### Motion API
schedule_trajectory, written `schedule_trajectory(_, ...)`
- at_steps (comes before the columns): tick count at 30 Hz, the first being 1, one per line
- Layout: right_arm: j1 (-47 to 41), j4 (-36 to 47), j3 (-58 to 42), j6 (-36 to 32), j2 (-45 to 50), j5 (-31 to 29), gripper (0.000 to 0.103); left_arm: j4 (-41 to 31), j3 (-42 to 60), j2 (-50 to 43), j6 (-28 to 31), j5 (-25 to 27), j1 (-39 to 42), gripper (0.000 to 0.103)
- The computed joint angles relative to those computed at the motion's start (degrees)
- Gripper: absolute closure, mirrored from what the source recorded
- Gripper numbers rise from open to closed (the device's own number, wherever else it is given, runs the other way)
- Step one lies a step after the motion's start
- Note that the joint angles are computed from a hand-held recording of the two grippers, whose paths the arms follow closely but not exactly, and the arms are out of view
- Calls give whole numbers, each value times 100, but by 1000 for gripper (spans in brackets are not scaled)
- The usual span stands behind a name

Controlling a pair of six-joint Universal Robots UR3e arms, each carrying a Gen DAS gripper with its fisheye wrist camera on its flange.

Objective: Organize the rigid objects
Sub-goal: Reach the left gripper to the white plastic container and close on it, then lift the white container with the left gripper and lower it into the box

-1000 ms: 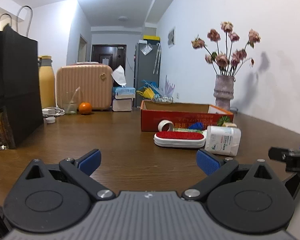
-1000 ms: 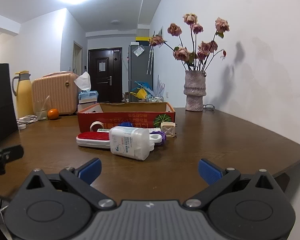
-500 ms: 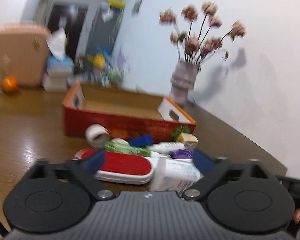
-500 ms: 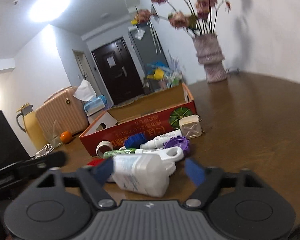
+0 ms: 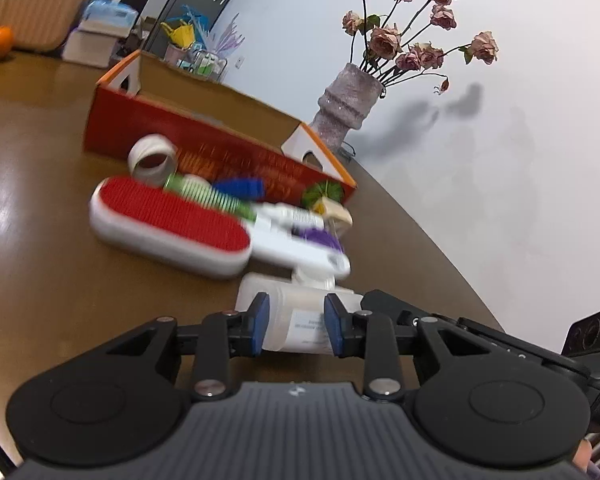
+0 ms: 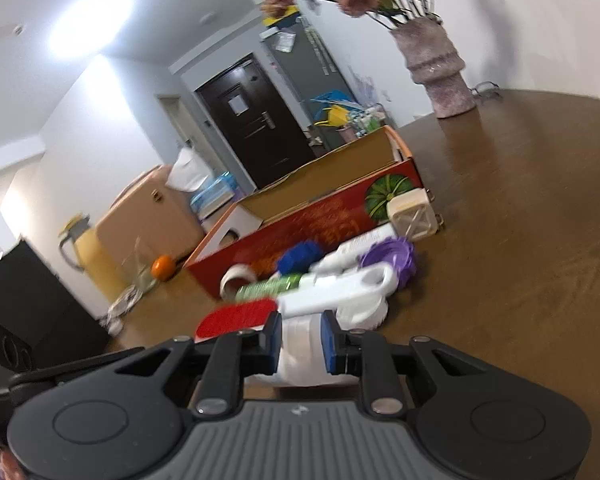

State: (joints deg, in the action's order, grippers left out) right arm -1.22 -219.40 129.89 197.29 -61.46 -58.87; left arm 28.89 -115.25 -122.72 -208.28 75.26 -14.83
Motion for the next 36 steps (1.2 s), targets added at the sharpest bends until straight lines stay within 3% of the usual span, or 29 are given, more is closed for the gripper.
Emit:
schedule_trajectory(4, 18, -336, 616, -176, -118, 51, 79, 357, -438, 12, -105, 57, -41, 69)
schedule_trajectory(6, 17, -488, 657, -95, 8, 62, 76, 363, -469, -2, -65, 45, -41, 61)
schedule_trajectory(7, 16, -570, 660, -25, 67, 30, 66, 441, -471, -39, -22, 99, -62, 53)
schedule_trajectory(8, 10, -603, 640, 19, 112, 18, 64, 485, -422, -94, 45, 254, -123, 52)
schedule_trajectory(10, 24, -698, 602, 63, 231, -60, 65, 412, -296, -167, 83, 445, -174, 53)
schedule_trajectory(13, -50, -546, 457, 72, 341, 181, 71, 643, -248, -368, -101, -101, 58, 61)
schedule_trajectory(16, 58, -381, 503, -30, 153, 29, 74, 773, -396, -249, -28, 93, -69, 69)
schedule_trajectory(20, -137, -758, 1070, -174, -176, 252, 76, 1280, -839, -31, -91, 200, -228, 70)
schedule_trajectory(23, -265, -1013, 1473, -225, -461, 388, 77, 1233, -961, 213, -192, 432, -401, 70)
schedule_trajectory(26, -217, -1031, 1578, -341, -715, 321, 78, 1258, -1015, 339, -423, 318, -320, 70)
schedule_trajectory(31, -99, -333, 882, -425, -955, 277, 78, 531, -323, 551, -355, 256, -96, 70)
schedule_trajectory(36, 74, 927, -1200, -467, -561, 262, 78, -912, 1685, 153, -152, 108, 310, 70)
